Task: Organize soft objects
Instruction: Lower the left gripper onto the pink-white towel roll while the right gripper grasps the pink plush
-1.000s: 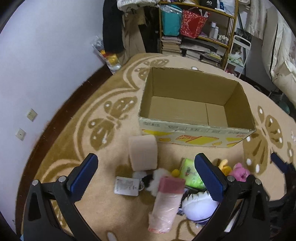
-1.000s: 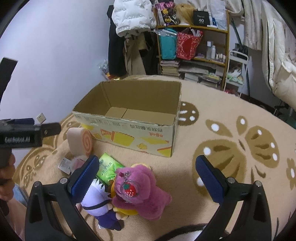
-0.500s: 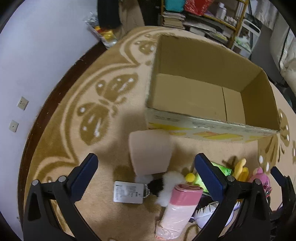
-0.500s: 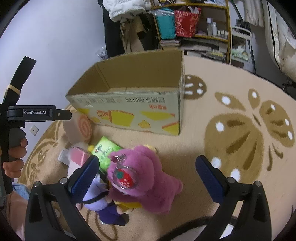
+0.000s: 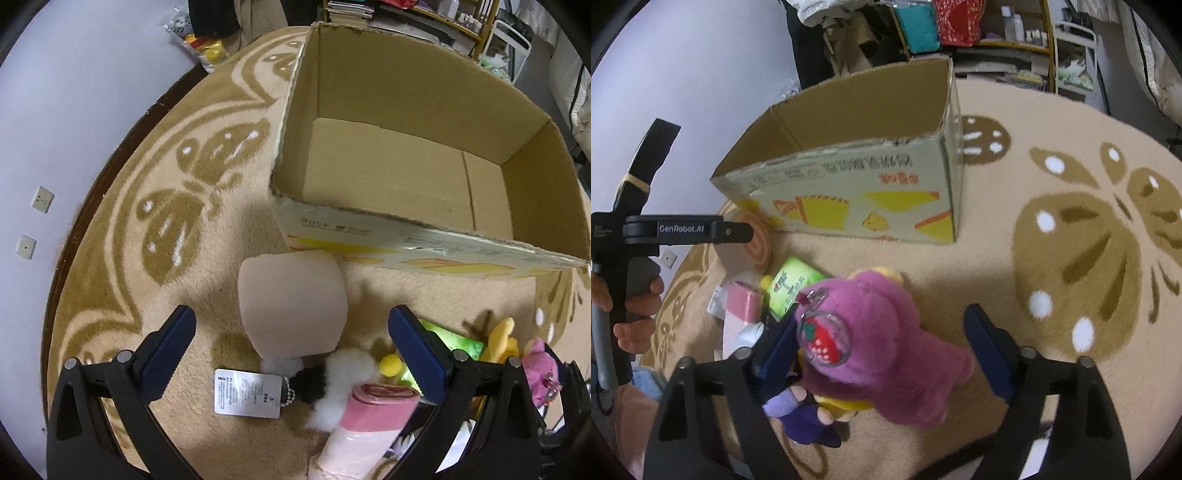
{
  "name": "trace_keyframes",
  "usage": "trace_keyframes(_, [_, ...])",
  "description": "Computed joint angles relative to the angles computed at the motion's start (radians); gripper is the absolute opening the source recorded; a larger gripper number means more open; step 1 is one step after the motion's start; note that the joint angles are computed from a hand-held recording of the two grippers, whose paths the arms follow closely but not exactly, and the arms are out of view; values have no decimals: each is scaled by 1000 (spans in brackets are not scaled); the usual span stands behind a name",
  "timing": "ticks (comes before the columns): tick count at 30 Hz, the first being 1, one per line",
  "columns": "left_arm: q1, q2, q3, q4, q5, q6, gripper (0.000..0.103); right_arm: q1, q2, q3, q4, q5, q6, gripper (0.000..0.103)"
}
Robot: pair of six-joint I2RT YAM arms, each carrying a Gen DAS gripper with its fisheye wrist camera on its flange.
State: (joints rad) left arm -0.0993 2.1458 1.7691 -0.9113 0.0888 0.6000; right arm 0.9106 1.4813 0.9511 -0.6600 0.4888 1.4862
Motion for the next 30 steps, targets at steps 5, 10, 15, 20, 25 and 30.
trace_keyframes(5, [-14,-5,-42,45,-18,25,99,-9,1,-20,51,-19,-29,71])
trace_keyframes(10, [-49,-55,-175,209,-110,65,84,1,25,13,37,7,-74,60])
trace_keyframes(15, [-68,-73,-230,265,-130,95,63,14,48,46,3,22,-61,60])
trace_keyframes(20, [-63,-57,-207,244,-115,94,48,24,62,64,-40,40,-31,60])
trace_keyframes(25, [-44,-56,-196,217,-87,76,39,34,63,61,-57,52,20,59])
trace_keyframes(30, [-17,-67,-191,189,-64,49,36,41,46,32,-36,69,36,58])
